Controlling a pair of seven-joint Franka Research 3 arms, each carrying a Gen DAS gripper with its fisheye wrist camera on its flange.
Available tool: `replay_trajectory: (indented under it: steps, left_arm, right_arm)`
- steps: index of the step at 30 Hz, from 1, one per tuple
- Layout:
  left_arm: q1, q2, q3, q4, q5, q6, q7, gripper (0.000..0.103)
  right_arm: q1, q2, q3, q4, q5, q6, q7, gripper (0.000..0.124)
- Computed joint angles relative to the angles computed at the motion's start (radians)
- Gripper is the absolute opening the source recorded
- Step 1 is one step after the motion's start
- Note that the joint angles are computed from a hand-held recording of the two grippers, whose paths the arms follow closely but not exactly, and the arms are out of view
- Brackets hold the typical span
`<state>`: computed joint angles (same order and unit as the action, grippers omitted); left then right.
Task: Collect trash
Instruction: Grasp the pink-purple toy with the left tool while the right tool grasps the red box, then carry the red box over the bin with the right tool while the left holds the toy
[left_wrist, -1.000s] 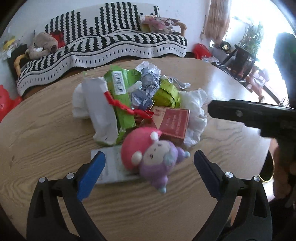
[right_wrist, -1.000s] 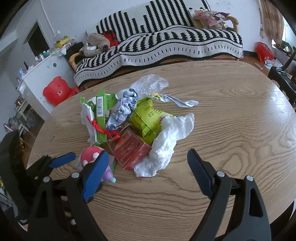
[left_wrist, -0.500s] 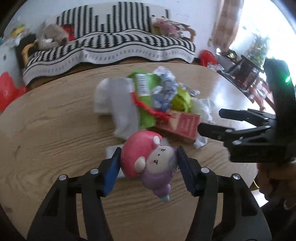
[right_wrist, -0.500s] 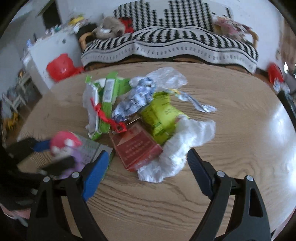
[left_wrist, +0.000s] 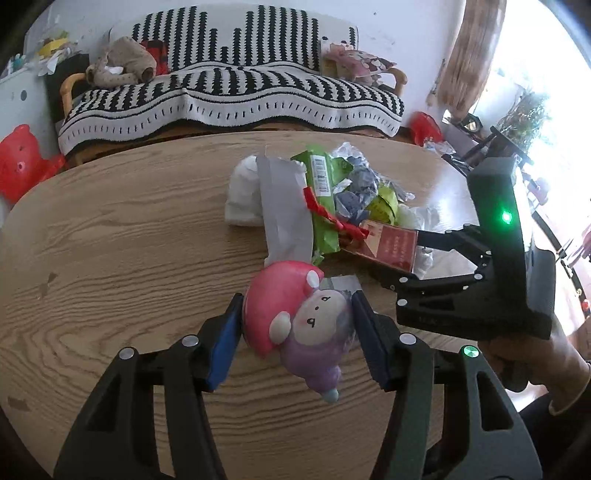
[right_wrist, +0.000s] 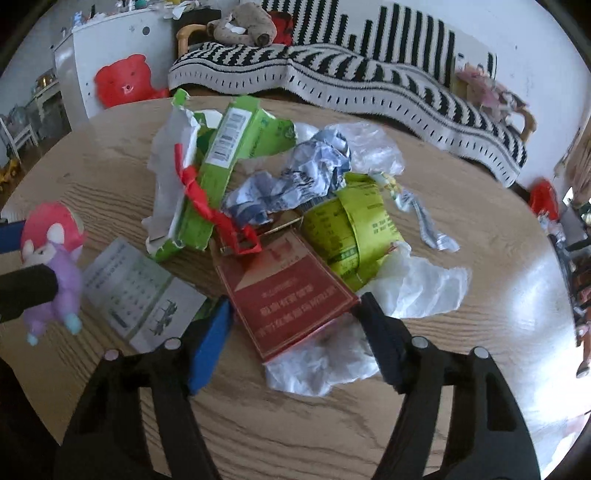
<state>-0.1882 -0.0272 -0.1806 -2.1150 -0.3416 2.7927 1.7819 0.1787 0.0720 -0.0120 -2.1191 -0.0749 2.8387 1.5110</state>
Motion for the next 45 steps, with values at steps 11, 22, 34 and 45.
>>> replay_trajectory:
  steps: [11, 22, 34, 45]
  left_arm:
    - [-0.017, -0.005, -0.009, 0.011, 0.004, 0.017, -0.012, 0.057]
    - [-0.071, 0.038, -0.060, 0.081, 0.028, 0.021, -0.032, 0.057]
    - [-0.181, 0.203, -0.203, 0.267, 0.064, -0.014, 0.000, 0.057]
    - [-0.332, 0.470, -0.322, 0.517, 0.179, -0.094, 0.017, 0.057]
  right_arm:
    - [0.009, -0.215, -0.006, -0.153, 0.507, -0.062, -0.391, 0.063]
    - [-0.079, -0.445, -0.093, -0.308, 0.665, -0.047, -0.382, 0.062]
    - [-0.394, -0.713, -0.187, -0.538, 0.492, -0.054, -0.299, 0.062]
    - [-0.720, -0.766, -0.303, -0.653, 0.397, -0.098, -0.317, 0.062]
